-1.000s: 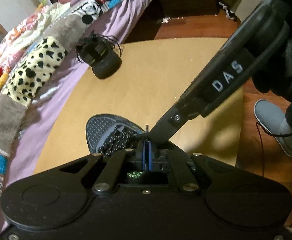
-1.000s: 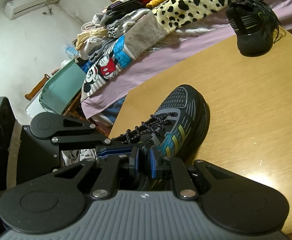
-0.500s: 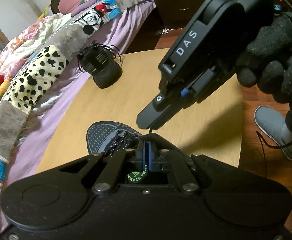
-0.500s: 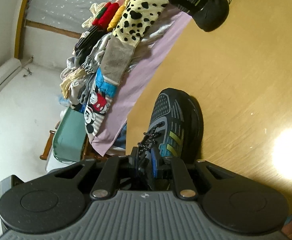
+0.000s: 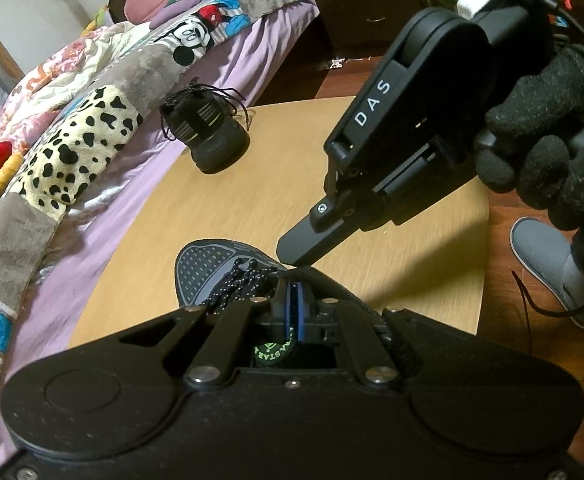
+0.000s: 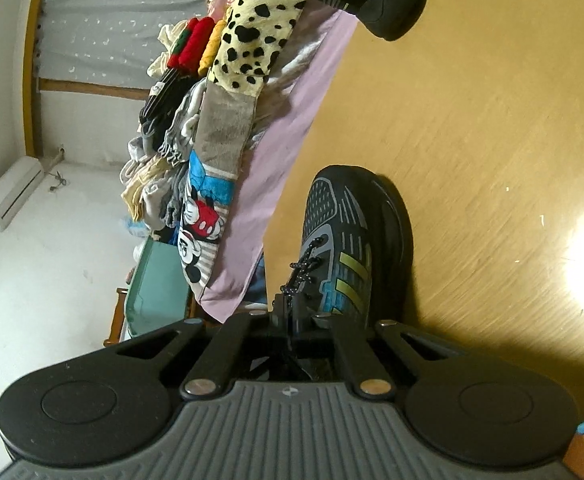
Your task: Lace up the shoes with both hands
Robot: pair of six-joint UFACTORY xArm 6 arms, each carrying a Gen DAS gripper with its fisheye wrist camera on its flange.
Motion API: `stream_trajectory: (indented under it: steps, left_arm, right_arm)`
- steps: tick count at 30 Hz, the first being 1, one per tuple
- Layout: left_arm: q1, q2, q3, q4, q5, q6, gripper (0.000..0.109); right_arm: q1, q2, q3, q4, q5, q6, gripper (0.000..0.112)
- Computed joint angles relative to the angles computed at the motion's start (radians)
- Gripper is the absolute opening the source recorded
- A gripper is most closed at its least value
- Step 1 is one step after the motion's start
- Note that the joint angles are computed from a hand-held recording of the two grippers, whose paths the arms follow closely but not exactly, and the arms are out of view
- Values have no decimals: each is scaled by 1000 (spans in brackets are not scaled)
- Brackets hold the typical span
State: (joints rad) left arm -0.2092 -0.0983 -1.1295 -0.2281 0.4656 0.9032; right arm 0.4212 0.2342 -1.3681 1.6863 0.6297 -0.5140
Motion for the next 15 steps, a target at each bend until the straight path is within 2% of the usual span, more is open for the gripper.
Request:
stream_trajectory:
  steps: [3,5,6,8,9,10,12,15]
  left_arm:
    - [24,-13,-18,-85,41,26,3]
    - [45,-25,-24,-170,18,10,3]
    - [55,-26,-25,-208,-8,-13,3]
    - [75,-23,-10,-203,-108,-157,8]
    - [86,-17,-6,-194,-157,-235,17]
    - [100,-15,-4,-226,-175,-293,36]
    - [129,-7,-8,-313,-202,-393,56]
    - [173,7,-32,-464,-164,-481,56]
  right_arm:
    - [1,-3,1,0,-7,-4,4]
    - [-1,-6,1,-7,-12,-4,4]
    - [-2,-8,1,-13,-16,-5,4]
    - [-5,-13,3,-25,-25,-4,4]
    - [-6,-17,5,-28,-29,-5,4]
    - [-7,-21,7,-31,-34,-7,4]
    - [-10,-32,11,-40,-48,-12,4]
    - [-19,-46,11,-52,-76,-20,4]
